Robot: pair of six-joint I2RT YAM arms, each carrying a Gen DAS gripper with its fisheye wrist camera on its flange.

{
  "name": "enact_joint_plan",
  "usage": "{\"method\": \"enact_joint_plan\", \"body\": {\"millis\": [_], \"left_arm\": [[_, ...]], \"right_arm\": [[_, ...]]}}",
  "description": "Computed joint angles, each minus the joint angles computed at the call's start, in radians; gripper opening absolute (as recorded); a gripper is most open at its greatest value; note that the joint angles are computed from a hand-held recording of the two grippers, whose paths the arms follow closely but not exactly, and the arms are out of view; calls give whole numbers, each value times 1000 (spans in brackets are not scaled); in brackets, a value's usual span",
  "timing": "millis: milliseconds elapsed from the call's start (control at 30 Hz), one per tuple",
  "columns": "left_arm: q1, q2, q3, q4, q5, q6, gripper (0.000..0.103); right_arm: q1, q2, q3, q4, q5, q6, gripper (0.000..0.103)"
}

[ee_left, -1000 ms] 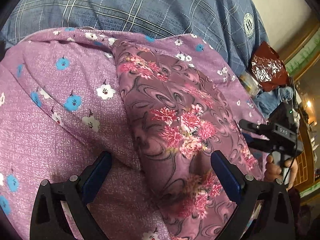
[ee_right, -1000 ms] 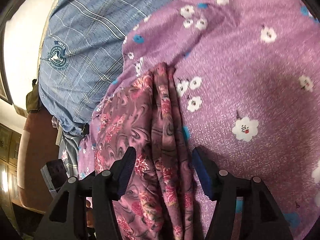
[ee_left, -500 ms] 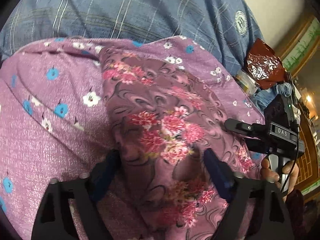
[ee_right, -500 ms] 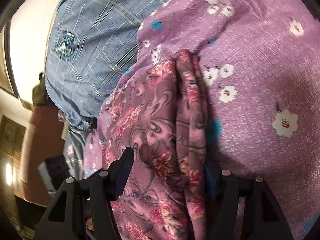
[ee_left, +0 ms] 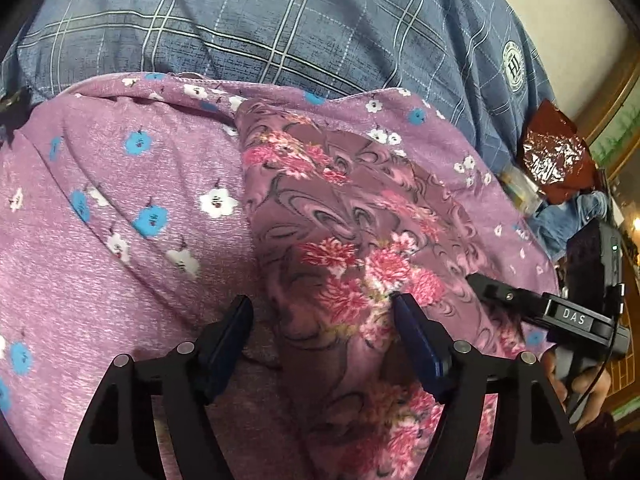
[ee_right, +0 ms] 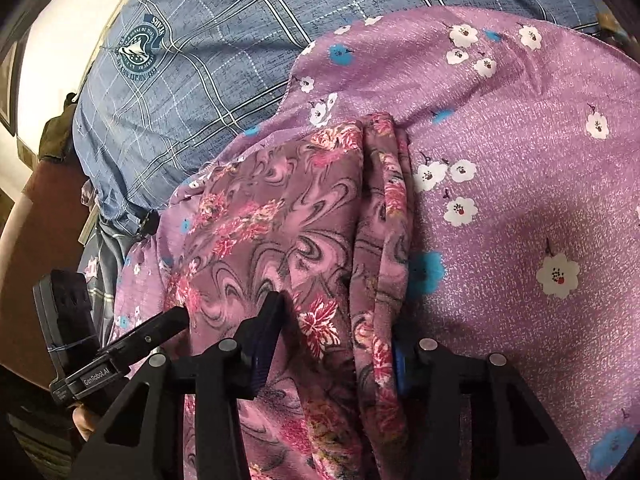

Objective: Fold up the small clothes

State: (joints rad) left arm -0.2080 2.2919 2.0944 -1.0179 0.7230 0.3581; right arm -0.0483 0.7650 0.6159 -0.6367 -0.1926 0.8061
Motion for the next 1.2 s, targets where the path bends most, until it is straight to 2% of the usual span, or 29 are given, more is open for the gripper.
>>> {"method": "enact_joint_plan", "body": {"millis": [100,267,567,800,1000,1100,1200], "left_arm": [[-11,-34,-57,39,-2,15,70],[-39,-115,-185,156,-82,7,70],[-57,-161,-251,217,-132,-9,73],[-59,-162,-256,224,-134,-5,71],[-60,-166,-259,227,-129,-2,69],[-63,-161,-255,225,-133,-5,70],[-68,-127,-210,181,-139,-20,79]], "right_arm": [[-15,-5,-10,8,-20,-2,53],[3,0,-7,10,-13,-7,59],[17,-8,-20,30,-6,-16,62],[71,1,-3,15,63,-19,57],[168,24,34,-16,185,-18,53],[137,13,14,1,148,-14,55],[117,9,0,19,124,-3,59]]}}
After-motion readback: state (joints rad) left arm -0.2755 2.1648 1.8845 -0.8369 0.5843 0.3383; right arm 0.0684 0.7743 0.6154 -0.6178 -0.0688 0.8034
